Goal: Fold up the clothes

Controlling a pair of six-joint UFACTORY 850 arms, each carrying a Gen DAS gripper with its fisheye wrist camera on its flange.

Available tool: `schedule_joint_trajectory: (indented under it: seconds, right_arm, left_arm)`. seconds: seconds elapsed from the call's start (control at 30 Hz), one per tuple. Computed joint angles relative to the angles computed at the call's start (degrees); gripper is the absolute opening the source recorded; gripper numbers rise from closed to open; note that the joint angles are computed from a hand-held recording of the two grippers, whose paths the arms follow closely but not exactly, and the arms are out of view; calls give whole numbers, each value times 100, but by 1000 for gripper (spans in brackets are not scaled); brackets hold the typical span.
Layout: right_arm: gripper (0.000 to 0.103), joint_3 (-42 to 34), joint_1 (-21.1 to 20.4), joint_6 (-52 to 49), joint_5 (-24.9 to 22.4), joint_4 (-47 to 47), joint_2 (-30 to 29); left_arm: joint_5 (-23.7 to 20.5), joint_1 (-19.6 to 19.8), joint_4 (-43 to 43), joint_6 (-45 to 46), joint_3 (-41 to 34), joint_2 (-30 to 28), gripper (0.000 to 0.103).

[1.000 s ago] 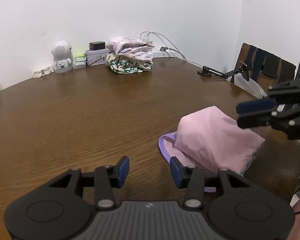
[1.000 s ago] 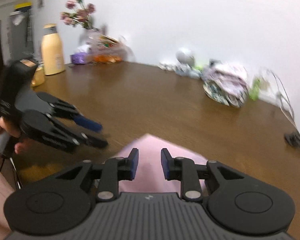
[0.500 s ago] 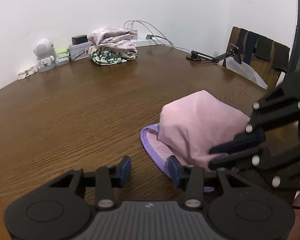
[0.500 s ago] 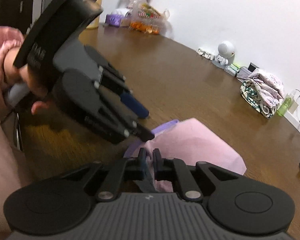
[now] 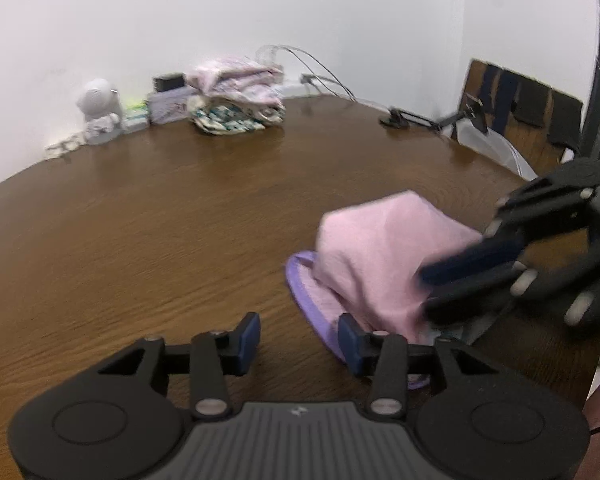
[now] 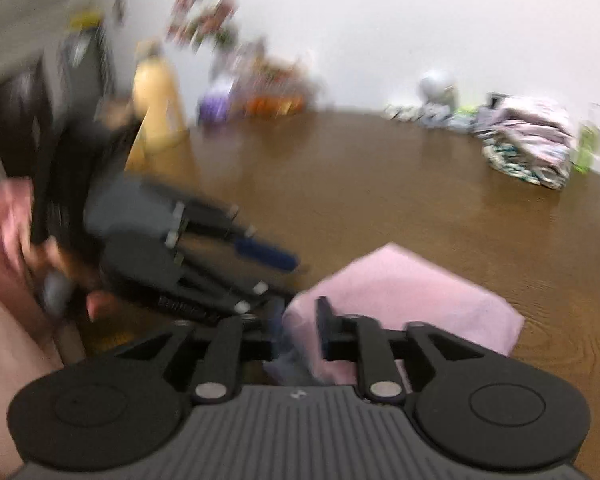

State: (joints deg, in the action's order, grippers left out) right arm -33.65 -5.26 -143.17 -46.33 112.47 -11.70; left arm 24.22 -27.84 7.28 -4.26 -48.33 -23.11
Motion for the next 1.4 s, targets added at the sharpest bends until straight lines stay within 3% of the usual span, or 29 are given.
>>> schedule_joint_trajectory:
  seconds: [0.03,0.1,0.17,0.2,0.27,0.37,0.5,0.67,0.73,0.83,0.9,0.93,1.03,1.23,1.33,1.4]
  right_arm:
    - [39,90,-117,-31,-89,187,108]
    - [40,255,-332,-85,-231,571,321]
    - [39,287,-282,-554,175,1272,389]
    - [39,254,-266,-631,361,1411,352]
    - [29,154,-252,-576,624,1449,230]
    - [27,99,-169,-644,737,1362,60]
    - [28,-100,-9,-803,1033,1460,-280]
    - [29,-67,-24,-883,928,1553,-310]
    - [34,-48,0,-940,938,1619,-293]
    - [67,13,0,-673,966,1586,-156]
    - [74,117,-52,-581,933,1682,1]
    - [82,165,-80,-548,906,1737,67]
    - [103,295,-198,-198,842,1818,260]
    - [103,352,-293,746,1158,1943,395]
    - [103,451,-124,481,1363,2697,456]
    - [103,382,-60,528,1585,2594,423]
  left_arm:
    - [107,8,-138,83,84,95,50]
    - [359,31,-55,-42,223,279,51]
    - [621,27,466,-313,278,390,48]
    - [681,-1,709,-356,252,396,41]
    - [571,-116,952,-329,95,307,35]
    - [127,-293,1061,-203,-280,-3,25]
    - [-460,-379,1014,-117,-673,-430,25]
    - [-356,-274,1457,-690,-643,-455,28]
    - [-413,-332,1015,-302,-590,-387,34]
    - [-258,-401,226,273,-414,-189,65]
    - [-17,-395,76,156,-207,14,90]
    - [93,-396,-103,147,-92,121,94]
    - [60,-401,-564,60,64,316,98]
    - [-291,-424,-886,-44,111,353,99]
    - [-423,-418,-926,-145,75,319,99]
    - [-478,-407,-888,-258,49,297,99]
